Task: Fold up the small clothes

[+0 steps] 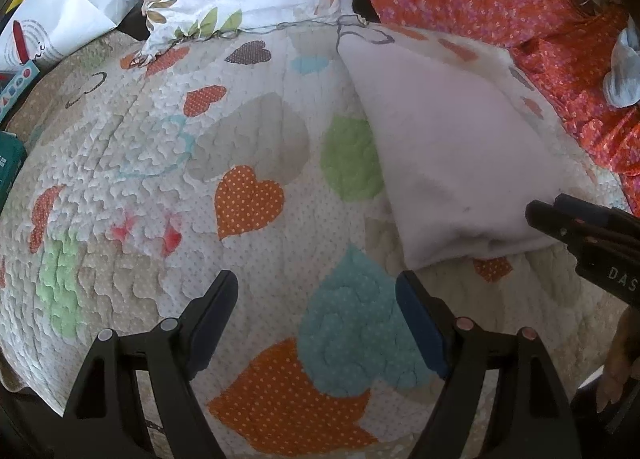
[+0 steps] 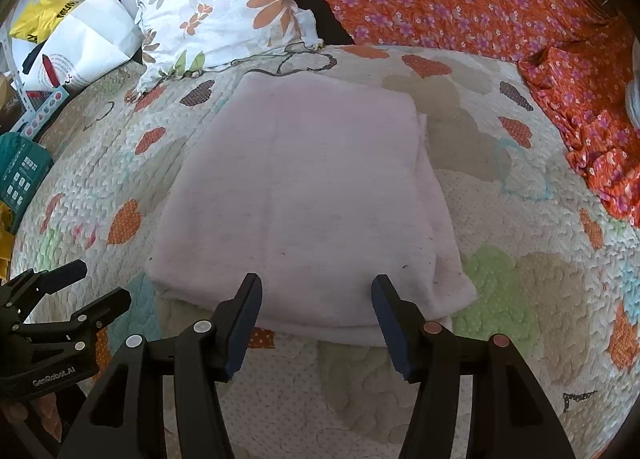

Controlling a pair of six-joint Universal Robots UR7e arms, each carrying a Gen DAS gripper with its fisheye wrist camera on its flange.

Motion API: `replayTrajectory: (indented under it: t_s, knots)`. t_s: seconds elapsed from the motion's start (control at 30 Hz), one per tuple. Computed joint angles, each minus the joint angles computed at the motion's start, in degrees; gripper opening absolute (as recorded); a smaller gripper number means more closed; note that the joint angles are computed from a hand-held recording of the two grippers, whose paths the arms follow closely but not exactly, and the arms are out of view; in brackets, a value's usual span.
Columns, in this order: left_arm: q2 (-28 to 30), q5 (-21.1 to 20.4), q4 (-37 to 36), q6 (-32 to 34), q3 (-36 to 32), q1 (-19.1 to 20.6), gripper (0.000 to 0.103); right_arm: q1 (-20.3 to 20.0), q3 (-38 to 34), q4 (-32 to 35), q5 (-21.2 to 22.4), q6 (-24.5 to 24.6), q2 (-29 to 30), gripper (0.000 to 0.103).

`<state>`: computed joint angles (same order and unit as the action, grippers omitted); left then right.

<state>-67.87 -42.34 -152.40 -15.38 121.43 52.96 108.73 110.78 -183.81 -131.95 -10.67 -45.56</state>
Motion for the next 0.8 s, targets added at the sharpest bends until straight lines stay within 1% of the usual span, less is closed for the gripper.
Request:
replayTrajectory:
  t_s: [0.8]
  knots:
    - [-0.2, -0.4, 0.1, 0.3, 0.2, 0.3, 0.080, -0.3, 0.8, -0.3, -0.2, 0.1, -0.8, 0.062]
